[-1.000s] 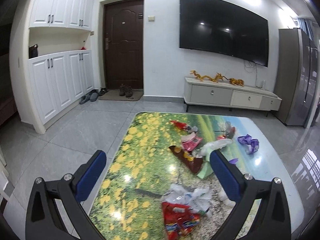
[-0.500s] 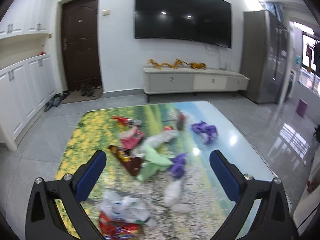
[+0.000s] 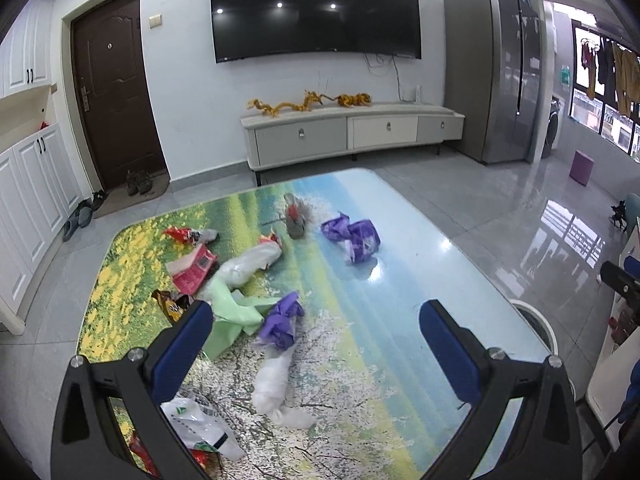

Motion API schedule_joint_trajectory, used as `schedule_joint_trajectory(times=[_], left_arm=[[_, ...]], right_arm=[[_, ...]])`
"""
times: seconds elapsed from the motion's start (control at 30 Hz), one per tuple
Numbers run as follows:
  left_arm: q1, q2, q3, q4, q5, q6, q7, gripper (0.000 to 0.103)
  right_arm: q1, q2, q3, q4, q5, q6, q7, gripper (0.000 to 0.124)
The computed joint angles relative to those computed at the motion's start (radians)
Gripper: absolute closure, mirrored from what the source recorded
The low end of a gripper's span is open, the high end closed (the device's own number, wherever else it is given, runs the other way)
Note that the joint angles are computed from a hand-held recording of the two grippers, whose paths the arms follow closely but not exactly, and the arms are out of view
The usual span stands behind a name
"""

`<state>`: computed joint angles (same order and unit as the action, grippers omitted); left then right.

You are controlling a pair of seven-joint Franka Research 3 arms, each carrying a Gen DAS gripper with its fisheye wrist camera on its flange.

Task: Collect trash
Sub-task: 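Move both grippers from the bin toward the trash on the table, then grasp the red snack bag with the left gripper while the right grasps a white plastic bag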

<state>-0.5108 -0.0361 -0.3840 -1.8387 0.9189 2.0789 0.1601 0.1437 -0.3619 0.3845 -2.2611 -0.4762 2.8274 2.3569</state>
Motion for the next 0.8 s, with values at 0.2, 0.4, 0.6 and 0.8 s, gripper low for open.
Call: schedule_joint_trajectory(times=[0.2,0.4,0.6,0.8], left_arm=[[0.015,-0.017,0.016,-0.051,-0.105,0.051,0.043,0.000],[0.043,-0.167,0.014,-0.228,-0.202,0.117,0.018,0.000],[0.063,-0.403,-0.008,-0.423,-0.336,0.024,-0.006,0.000],[0.063,-0.542,0.014,-0.595,-0.487,0.085,-0.047,0.000]], right_arm=[[0.076,0.063,-0.049,0.032,0.084,-0.027,-0.092,0.021],[0.160,0.143,-0.081,0.093,0.123,-0.062,-0.207,0.021],[0.313,0.266,-0.148,0.200,0.371,-0.075,-0.495,0.028],[0.414,0.459,-0.145,0.432,0.775,-0.207,-0.903,0.039]])
